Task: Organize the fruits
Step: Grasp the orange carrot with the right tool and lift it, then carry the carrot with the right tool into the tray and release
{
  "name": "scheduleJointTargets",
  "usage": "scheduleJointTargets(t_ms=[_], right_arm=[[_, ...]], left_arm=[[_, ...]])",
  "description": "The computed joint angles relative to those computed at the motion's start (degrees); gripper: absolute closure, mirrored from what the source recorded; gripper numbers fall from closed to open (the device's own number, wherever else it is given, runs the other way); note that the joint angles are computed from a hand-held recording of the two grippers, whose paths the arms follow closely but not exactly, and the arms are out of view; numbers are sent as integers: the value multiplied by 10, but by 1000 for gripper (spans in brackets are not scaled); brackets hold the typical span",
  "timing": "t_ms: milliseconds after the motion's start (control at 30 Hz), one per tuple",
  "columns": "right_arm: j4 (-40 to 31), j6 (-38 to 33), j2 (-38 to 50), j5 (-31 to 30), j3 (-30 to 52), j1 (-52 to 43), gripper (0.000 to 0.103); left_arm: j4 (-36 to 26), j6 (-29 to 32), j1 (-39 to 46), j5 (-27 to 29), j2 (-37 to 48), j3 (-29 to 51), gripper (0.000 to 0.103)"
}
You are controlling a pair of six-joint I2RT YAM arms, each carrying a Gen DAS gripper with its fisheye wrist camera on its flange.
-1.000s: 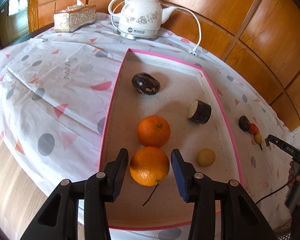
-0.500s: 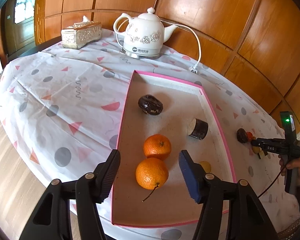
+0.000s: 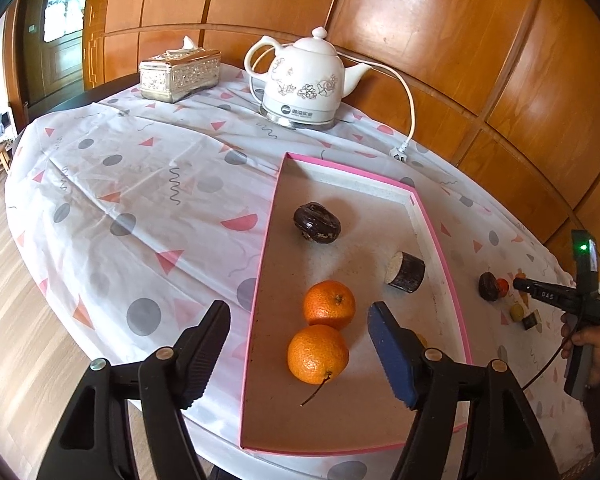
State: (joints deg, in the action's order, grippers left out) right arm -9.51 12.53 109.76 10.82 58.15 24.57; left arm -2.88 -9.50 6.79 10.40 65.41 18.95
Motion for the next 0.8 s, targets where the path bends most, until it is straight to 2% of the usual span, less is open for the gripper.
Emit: scheduleJointTargets(t_ms=[133, 500, 800], right_arm=[[9, 13, -31, 14, -15, 16, 80], [62, 74, -100, -34, -67, 105, 80], [69, 111, -65, -83, -9, 210, 80]], left_arm=[[-9, -2, 7, -2, -21, -3, 27], [-29, 0, 52, 15, -50, -7, 26], [-37, 2, 78, 34, -66, -13, 25]])
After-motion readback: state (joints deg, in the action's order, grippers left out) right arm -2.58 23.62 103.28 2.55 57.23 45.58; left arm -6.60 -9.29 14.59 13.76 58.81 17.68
